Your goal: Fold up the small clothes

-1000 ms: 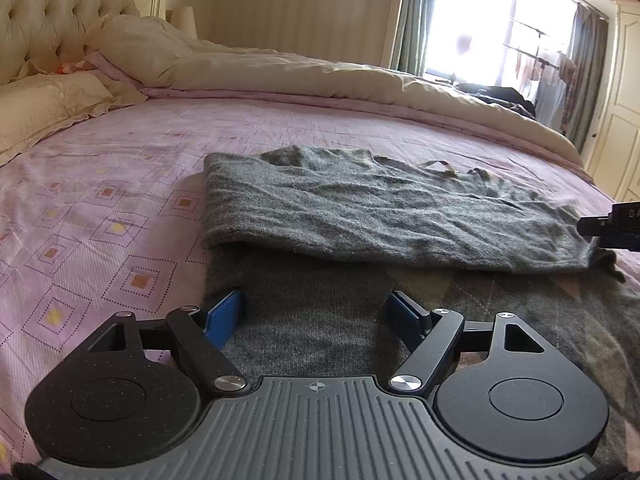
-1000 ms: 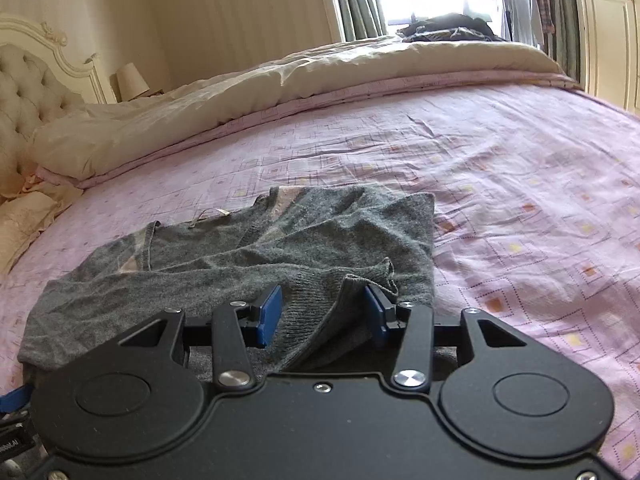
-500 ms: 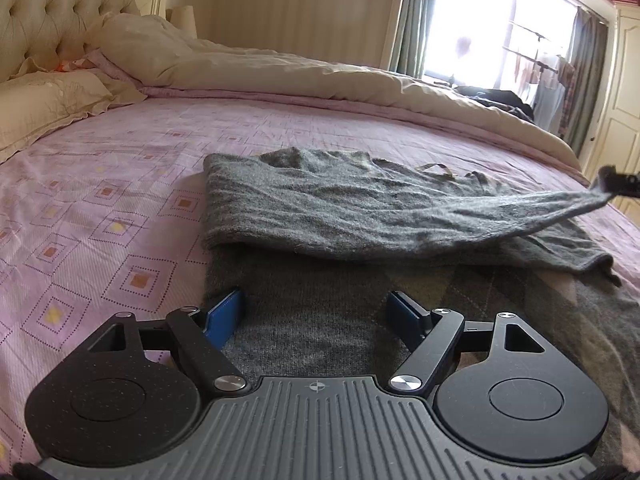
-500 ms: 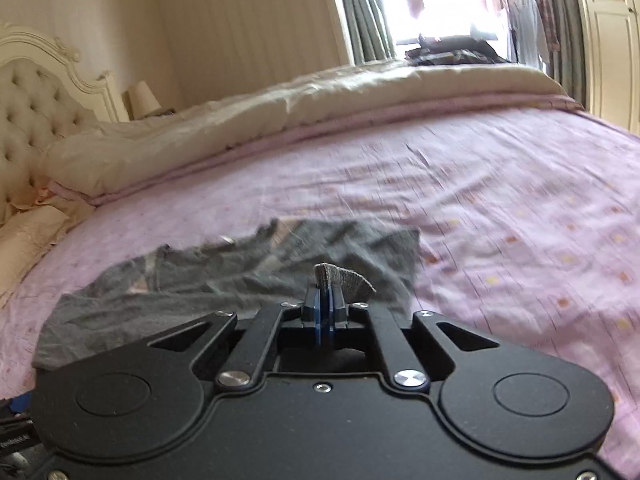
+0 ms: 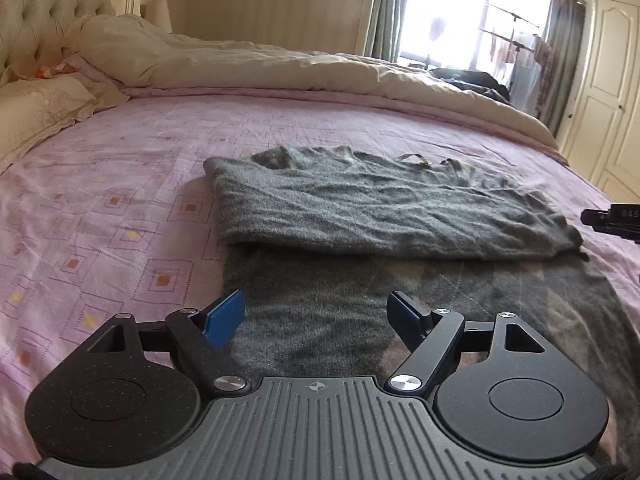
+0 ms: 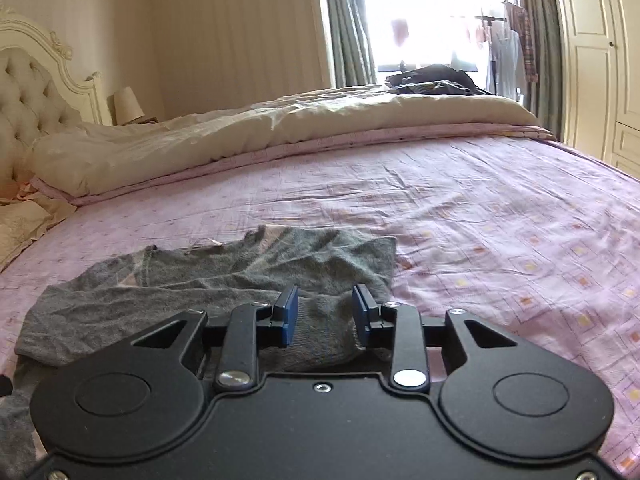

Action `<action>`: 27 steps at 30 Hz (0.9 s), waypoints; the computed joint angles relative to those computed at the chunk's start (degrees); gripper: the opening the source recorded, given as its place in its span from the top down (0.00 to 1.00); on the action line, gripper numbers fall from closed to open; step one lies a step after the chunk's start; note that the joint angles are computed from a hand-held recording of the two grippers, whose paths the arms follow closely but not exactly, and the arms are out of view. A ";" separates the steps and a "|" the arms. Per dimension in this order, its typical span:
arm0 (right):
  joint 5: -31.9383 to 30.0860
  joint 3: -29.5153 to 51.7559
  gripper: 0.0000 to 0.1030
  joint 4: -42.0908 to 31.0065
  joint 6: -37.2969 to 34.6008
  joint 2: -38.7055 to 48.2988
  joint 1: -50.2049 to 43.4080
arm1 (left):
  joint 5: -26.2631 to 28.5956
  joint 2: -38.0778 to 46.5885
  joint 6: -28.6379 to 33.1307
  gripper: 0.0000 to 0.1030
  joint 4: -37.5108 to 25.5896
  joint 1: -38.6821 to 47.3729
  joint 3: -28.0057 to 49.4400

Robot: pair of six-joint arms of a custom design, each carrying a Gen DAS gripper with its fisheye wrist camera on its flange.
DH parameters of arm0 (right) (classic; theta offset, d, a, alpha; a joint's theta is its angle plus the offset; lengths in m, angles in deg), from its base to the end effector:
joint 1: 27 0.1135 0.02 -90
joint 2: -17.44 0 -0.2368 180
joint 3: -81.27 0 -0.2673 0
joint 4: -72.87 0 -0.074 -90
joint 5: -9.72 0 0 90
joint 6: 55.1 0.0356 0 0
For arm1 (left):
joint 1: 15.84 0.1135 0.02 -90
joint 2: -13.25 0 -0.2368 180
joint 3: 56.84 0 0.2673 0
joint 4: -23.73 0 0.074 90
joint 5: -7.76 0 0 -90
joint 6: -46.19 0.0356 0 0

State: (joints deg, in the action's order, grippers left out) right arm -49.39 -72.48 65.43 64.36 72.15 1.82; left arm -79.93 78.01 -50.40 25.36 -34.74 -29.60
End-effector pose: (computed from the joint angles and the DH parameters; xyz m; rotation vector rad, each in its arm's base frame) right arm 0.1866 0.0818 0.1181 0.3047 2.0759 0.0152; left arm 0.2075 -0.0726 0.1007 0.2598 2.1967 -0.2927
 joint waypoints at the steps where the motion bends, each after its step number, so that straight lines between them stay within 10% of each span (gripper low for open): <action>1: -1.29 0.94 0.55 0.62 -0.39 1.28 0.04 | 0.90 -2.37 0.00 0.25 -1.29 0.52 0.00; 14: -5.90 13.31 0.52 12.06 -2.78 28.96 3.34 | -3.90 23.84 1.18 0.25 4.49 -0.49 21.84; 18: -6.18 11.88 0.50 13.25 -3.21 28.87 3.41 | -13.16 32.01 3.56 0.25 0.08 0.52 26.74; 27: -7.00 8.47 0.48 18.80 -2.55 32.09 -1.58 | -5.11 30.09 0.92 0.19 7.53 10.43 19.26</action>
